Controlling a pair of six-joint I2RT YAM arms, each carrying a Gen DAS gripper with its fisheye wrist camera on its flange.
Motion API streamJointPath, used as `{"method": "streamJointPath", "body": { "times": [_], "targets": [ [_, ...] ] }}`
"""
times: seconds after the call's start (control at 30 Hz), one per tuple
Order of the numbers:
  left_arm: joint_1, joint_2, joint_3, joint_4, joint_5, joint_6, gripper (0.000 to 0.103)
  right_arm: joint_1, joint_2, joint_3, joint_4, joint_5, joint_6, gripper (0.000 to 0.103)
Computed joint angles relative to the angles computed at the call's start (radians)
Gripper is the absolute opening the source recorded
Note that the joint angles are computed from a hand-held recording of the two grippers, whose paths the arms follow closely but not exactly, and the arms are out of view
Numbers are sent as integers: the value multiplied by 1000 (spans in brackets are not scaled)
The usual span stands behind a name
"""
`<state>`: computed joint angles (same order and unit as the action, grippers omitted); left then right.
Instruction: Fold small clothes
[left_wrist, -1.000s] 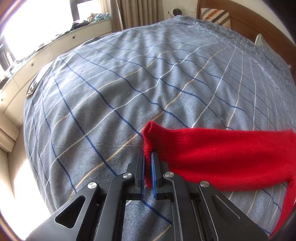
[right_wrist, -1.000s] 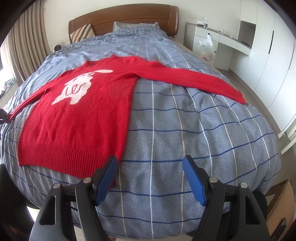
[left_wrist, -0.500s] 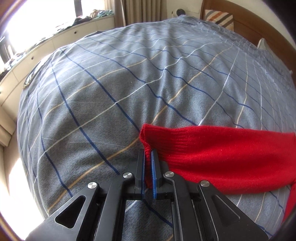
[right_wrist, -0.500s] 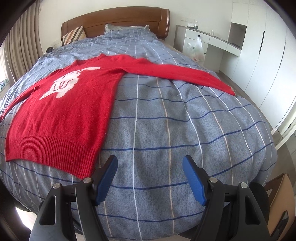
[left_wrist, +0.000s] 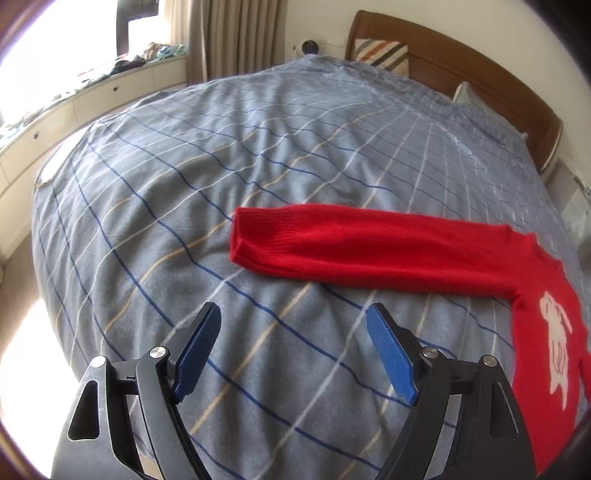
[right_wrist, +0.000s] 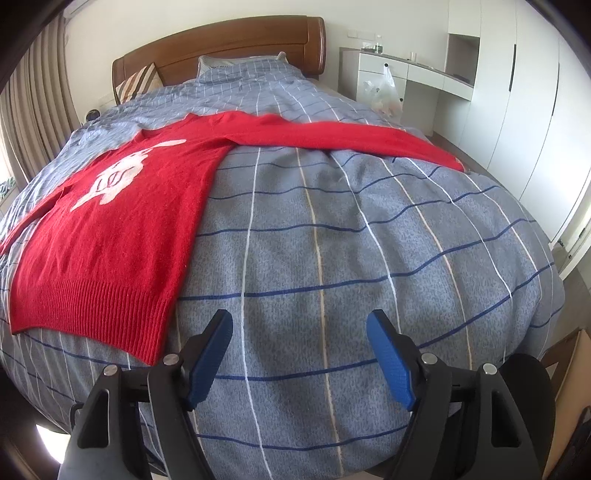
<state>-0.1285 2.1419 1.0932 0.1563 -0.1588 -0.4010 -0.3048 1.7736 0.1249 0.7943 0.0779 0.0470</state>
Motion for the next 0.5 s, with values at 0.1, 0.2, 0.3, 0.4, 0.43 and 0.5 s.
{"method": "streamJointPath", "body": {
  "times": [0.1, 0.2, 0.3, 0.4, 0.43, 0.5],
  "targets": [
    [-116, -58, -102, 89, 5, -4, 94, -14, -39, 53, -41, -14, -46, 77],
    [-212, -24, -99, 122, 30, -17, 95, -31, -9, 123, -2, -35, -80, 79],
    [-272, 72, -32, 141, 24, -9, 95, -45, 134, 188, 129, -58, -122, 81],
    [-298, 164, 27, 154, -30, 6, 95, -70, 266, 265, 157, -92, -129, 81],
    [-299, 181, 19, 195, -38, 17, 96, -86, 300, 286, 149, -106, -124, 81],
    [-301, 199, -29, 310, -51, 44, 100, -129, 363, 329, 115, -162, -101, 83]
  ]
}}
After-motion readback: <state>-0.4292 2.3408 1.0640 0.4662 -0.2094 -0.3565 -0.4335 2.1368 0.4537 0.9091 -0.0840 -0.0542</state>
